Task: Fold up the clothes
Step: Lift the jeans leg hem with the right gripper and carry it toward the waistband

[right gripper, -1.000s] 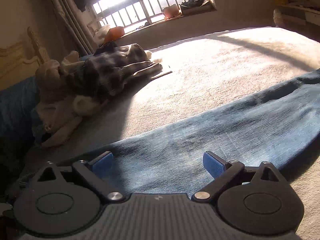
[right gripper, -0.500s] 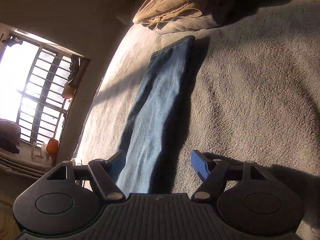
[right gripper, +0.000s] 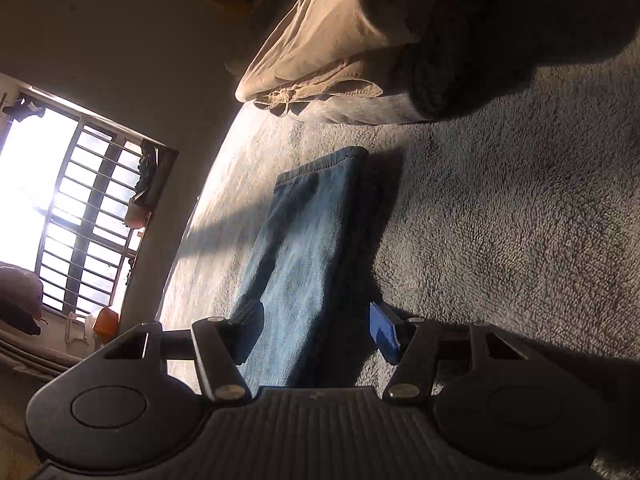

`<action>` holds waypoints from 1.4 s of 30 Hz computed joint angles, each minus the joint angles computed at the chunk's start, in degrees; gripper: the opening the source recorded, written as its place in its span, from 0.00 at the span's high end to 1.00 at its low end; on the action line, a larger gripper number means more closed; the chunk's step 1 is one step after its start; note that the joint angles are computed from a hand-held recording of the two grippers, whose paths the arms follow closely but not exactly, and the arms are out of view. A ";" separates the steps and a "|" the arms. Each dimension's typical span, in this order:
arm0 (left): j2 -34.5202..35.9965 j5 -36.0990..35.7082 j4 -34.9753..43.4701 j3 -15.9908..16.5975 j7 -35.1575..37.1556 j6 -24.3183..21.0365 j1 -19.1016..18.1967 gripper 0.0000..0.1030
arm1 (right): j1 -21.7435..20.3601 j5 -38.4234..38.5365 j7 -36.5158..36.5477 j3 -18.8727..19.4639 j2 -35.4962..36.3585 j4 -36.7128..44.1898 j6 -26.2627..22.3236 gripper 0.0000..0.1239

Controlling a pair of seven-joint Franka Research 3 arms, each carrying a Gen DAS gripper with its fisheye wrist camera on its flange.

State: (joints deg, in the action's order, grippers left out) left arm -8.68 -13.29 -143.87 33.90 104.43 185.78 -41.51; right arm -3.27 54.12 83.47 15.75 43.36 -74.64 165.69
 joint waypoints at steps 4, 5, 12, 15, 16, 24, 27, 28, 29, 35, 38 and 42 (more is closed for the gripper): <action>-0.47 -1.05 0.11 5.65 1.24 0.24 -5.68 0.38 | 0.63 -2.50 2.57 -1.14 4.66 6.96 -2.85 0.52; -0.49 -0.93 0.08 6.33 1.24 0.40 -6.36 0.38 | 1.03 -3.28 3.67 -1.51 5.93 8.94 -3.17 0.53; -0.29 3.13 -0.38 8.20 -1.96 1.50 -7.57 0.36 | 3.00 -10.00 9.52 -3.28 11.31 16.54 -2.71 0.86; -0.10 5.30 -0.48 7.43 -3.88 1.57 -6.43 0.35 | 2.57 -11.23 7.80 -1.80 10.97 15.86 -0.55 0.91; -0.05 6.03 -0.49 7.32 -4.49 1.58 -6.19 0.35 | 1.48 -10.20 4.62 0.55 9.90 14.12 1.42 0.93; 0.02 11.37 -0.95 8.68 -8.95 2.64 -6.51 0.34 | -4.99 0.43 -18.84 14.90 3.14 7.31 7.24 0.95; 0.19 13.43 -1.02 7.72 -10.85 2.77 -5.14 0.34 | -7.41 5.87 -27.46 19.77 0.68 5.37 7.35 0.95; 0.23 14.12 -1.03 7.52 -11.47 2.81 -4.82 0.34 | -8.33 7.90 -30.54 21.50 -0.16 4.66 7.10 0.95; 0.21 14.80 -1.07 7.63 -12.06 2.89 -4.79 0.33 | -9.25 9.99 -33.59 23.17 -1.01 3.93 6.70 0.95; 0.59 18.81 -1.25 7.18 -15.72 3.68 -3.52 0.33 | -13.20 22.18 -47.79 29.88 -6.48 -0.52 1.06 0.95; 0.59 20.87 -1.42 7.65 -17.51 4.06 -3.57 0.32 | -15.25 28.33 -52.72 32.29 -9.91 -4.04 -3.73 0.95; -0.17 23.79 -1.33 11.59 -19.81 3.73 -6.81 0.31 | -16.86 35.84 -56.76 34.02 -13.28 -8.11 -9.94 0.95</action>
